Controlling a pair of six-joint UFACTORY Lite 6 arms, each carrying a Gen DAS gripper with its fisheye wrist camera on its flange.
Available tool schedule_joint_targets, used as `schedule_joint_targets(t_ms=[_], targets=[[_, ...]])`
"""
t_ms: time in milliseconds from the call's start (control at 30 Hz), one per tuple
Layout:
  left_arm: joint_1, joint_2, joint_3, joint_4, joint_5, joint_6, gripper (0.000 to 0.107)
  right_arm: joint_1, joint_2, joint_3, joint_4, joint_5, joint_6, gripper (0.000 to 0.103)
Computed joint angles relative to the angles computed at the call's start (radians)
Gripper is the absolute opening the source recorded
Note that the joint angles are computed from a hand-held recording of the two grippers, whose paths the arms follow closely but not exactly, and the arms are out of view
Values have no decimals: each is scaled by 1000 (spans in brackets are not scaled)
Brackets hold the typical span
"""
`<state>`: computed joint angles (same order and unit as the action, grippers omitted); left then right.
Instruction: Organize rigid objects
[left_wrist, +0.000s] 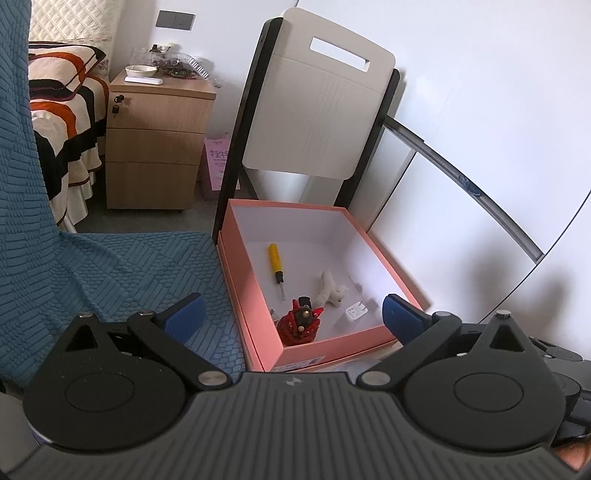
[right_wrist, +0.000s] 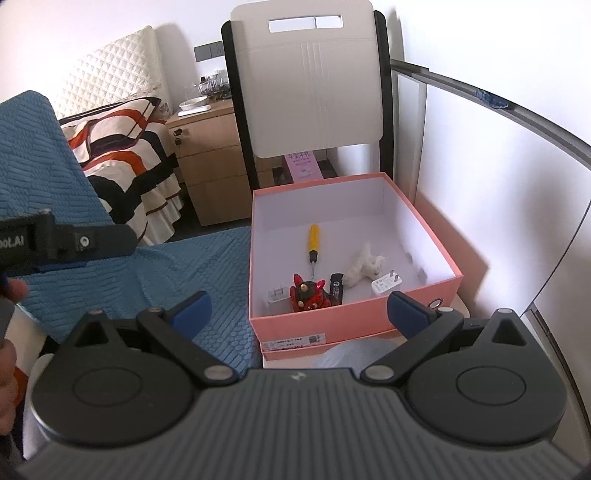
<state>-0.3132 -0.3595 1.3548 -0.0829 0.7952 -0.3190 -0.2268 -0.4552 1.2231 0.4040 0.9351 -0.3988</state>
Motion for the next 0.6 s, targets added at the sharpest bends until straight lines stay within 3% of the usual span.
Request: schedule_joint_targets(t_ms=[600], targets=[[-30,-5,-13,35,-19,-34,103,0,8,-18,4,-19,1,103]])
